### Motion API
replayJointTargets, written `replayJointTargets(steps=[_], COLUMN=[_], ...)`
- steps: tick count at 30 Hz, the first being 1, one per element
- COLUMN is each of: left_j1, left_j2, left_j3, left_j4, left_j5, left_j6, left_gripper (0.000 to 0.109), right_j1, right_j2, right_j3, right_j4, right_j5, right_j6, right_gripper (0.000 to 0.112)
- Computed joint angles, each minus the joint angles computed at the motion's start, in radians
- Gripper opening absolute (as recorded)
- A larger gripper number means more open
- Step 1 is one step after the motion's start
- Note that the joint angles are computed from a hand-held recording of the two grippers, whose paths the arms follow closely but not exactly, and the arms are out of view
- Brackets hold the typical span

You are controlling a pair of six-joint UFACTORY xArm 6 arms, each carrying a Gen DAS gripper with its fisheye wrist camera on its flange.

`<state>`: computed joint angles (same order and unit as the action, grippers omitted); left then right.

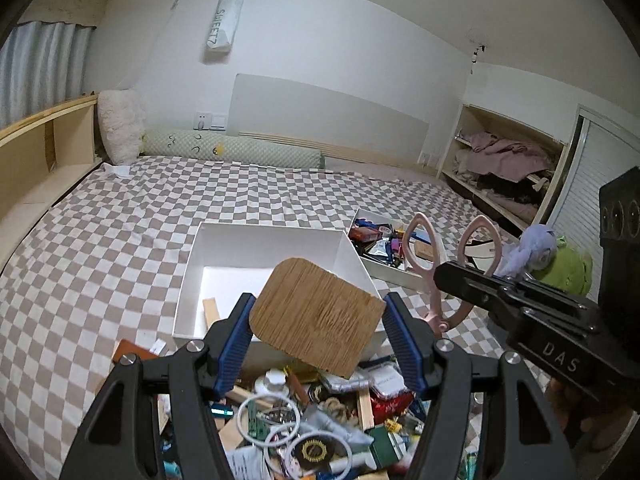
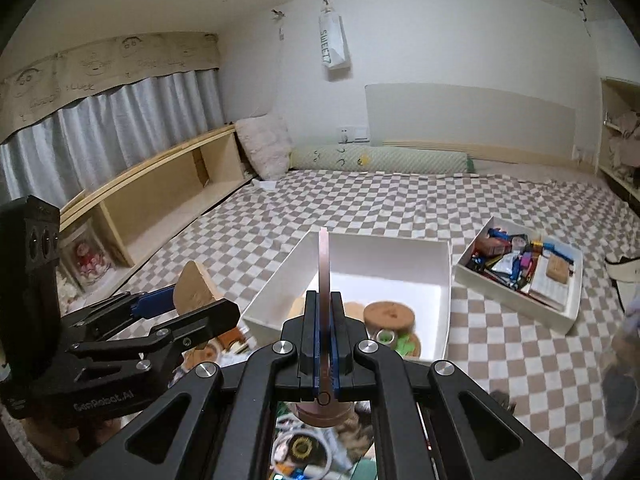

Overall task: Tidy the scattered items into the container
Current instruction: 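Lift the wooden board with the left gripper while the right gripper carries the pink scissors over the box, then open the right gripper to drop the scissors while the left gripper releases the board into the box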

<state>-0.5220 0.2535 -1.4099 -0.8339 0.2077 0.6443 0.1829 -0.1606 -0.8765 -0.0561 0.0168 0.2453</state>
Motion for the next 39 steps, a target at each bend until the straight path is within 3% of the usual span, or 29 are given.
replayJointTargets(steps=[7, 11, 28, 39], left_j1=[0.012, 0.020, 0.051, 0.062], left_j2=[0.114, 0.172, 0.447, 0.619], left_j3=[-0.146, -0.224, -0.564, -0.797], left_j4=[0.268, 0.355, 0.594, 0.652], left_j5=[0.046, 0.072, 0.199, 0.302], left_j6=[-0.207, -0.277, -0.489, -0.552], left_gripper=[0.064, 0.064, 0.064, 0.064], right_j1=[-0.040, -0.063, -0.094, -0.107], right_j2=[0.085, 0.139, 0.367, 0.483], right_j3=[-0.106, -0.165, -0.367, -0.484], right_j4=[-0.121, -0.166, -0.076, -0.043], right_j5=[0.034, 0.059, 0.129, 0.185], right_j6=[0.107, 0.147, 0.067, 0.042], right_gripper=[0.005, 0.005, 0.005, 0.005])
